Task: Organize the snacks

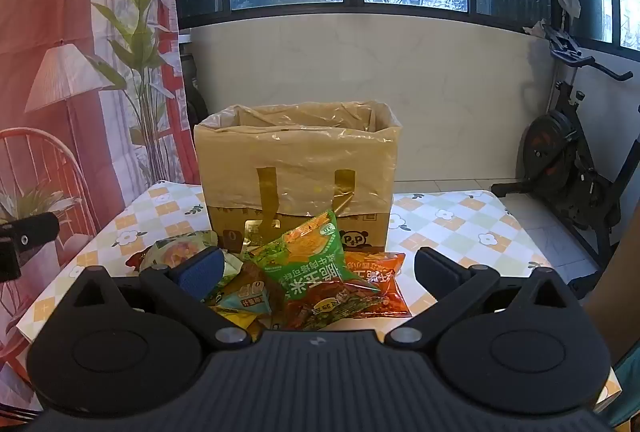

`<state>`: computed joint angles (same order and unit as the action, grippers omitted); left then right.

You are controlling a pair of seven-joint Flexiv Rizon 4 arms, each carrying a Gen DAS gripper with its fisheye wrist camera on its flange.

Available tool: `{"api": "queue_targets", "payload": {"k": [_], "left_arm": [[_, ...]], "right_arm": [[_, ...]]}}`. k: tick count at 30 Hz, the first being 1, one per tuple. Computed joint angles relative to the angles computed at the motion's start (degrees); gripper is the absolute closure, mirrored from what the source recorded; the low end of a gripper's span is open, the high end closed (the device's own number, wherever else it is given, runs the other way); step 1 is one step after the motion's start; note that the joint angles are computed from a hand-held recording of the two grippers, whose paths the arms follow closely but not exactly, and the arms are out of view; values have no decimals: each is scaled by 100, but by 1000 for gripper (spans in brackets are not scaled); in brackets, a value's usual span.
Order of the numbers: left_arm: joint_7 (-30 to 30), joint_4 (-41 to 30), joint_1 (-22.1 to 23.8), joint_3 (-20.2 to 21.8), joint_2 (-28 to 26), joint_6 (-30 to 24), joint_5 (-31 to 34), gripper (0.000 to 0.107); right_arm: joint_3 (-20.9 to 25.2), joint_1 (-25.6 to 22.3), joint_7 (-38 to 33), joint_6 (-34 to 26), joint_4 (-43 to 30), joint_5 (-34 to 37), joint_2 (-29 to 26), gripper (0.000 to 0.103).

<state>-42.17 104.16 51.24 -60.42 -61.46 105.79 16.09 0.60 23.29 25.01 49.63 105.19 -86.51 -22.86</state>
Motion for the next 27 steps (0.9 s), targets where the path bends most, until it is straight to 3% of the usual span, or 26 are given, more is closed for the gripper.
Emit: {"api": "queue_targets", "payload": {"k": [5,6,16,27], "left_arm": [[95,-51,47,-111,-26,-205,-89,4],[98,19,137,-222,-137,-48,-68,4],[-50,-37,43,-72,-165,275,249,4],[-151,-61,86,-99,-211,231,398,4]], "right_arm": [[-7,-15,44,15,5,-50,-2,0],[-4,-19,32,17,4,-37,-4,0],[-9,-21,14,53,-6,14,-21,0],[-9,-15,19,64,5,41,-18,0]]}}
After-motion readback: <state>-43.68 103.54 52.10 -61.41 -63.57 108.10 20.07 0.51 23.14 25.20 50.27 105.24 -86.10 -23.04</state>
